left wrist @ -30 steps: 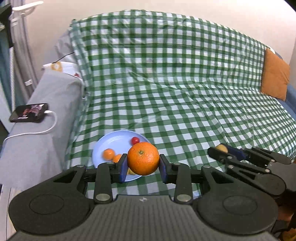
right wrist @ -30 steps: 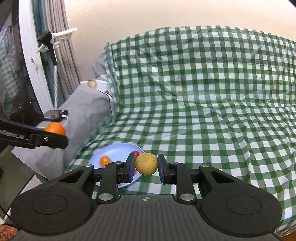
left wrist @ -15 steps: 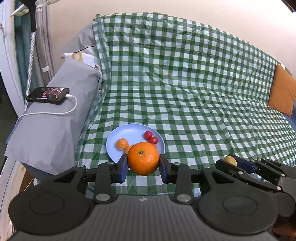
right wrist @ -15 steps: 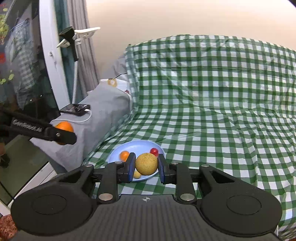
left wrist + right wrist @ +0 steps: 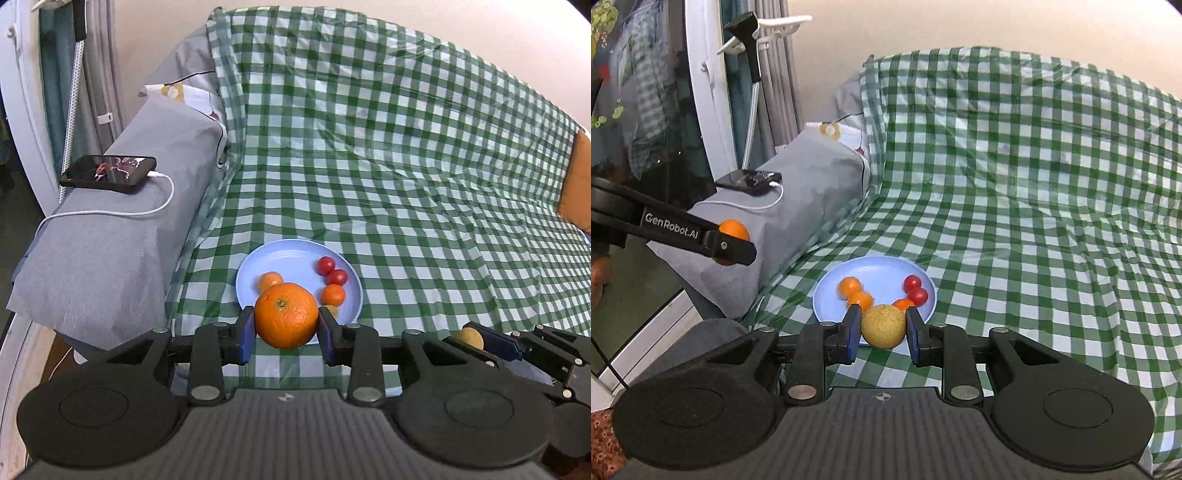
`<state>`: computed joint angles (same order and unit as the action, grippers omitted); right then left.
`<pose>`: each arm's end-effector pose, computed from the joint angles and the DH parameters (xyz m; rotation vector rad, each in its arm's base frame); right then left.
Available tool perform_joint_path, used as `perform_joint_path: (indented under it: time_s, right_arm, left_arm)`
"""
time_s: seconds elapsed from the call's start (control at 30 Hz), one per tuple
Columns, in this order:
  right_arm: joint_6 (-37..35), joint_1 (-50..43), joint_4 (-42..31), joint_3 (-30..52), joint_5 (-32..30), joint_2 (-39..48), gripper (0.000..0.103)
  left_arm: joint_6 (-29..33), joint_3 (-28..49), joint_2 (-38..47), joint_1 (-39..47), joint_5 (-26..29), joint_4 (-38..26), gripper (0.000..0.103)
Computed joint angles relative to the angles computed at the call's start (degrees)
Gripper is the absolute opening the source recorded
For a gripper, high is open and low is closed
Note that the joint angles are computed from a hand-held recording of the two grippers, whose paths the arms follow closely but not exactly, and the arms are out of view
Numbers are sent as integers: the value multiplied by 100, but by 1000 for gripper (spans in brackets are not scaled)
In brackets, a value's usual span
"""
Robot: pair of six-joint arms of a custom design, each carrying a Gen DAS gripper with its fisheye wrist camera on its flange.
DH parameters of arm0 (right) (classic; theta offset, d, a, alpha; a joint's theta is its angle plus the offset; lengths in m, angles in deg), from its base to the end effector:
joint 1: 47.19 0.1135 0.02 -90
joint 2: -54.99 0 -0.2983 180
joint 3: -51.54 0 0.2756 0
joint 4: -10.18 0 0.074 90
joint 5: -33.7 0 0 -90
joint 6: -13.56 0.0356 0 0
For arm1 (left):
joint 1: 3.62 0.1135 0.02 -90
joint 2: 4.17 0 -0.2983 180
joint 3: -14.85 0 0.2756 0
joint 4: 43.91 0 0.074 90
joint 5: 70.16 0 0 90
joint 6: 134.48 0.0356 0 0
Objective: Organize fruits
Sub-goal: 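Carry the orange and yellow fruit over the blue plate with both tools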
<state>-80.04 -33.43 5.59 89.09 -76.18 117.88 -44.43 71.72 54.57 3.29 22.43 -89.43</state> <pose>0.2169 0.0656 0.2074 -0.5228 2.0267 0.4701 0.2135 0.0242 0.2789 -0.1223 2.3937 0.0027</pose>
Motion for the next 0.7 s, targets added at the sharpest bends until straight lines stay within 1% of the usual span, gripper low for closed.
perform_joint_path:
  time_s: [0.17, 0.37, 0.5, 0.7]
  right_arm:
    - [13, 301, 259, 356, 246, 758, 27]
    - [280, 483, 476, 1051, 419, 1875, 27]
    - [458, 590, 528, 1606, 554, 2560, 27]
    - [535, 680, 580, 2383, 690, 3478, 27]
  left_arm:
    - [181, 211, 617, 188, 36, 365, 39]
    - [301, 586, 1511, 224, 33, 723, 39]
    - [277, 917, 2228, 184, 16, 852, 39]
    - [344, 1461, 3253, 137, -71, 1003, 39]
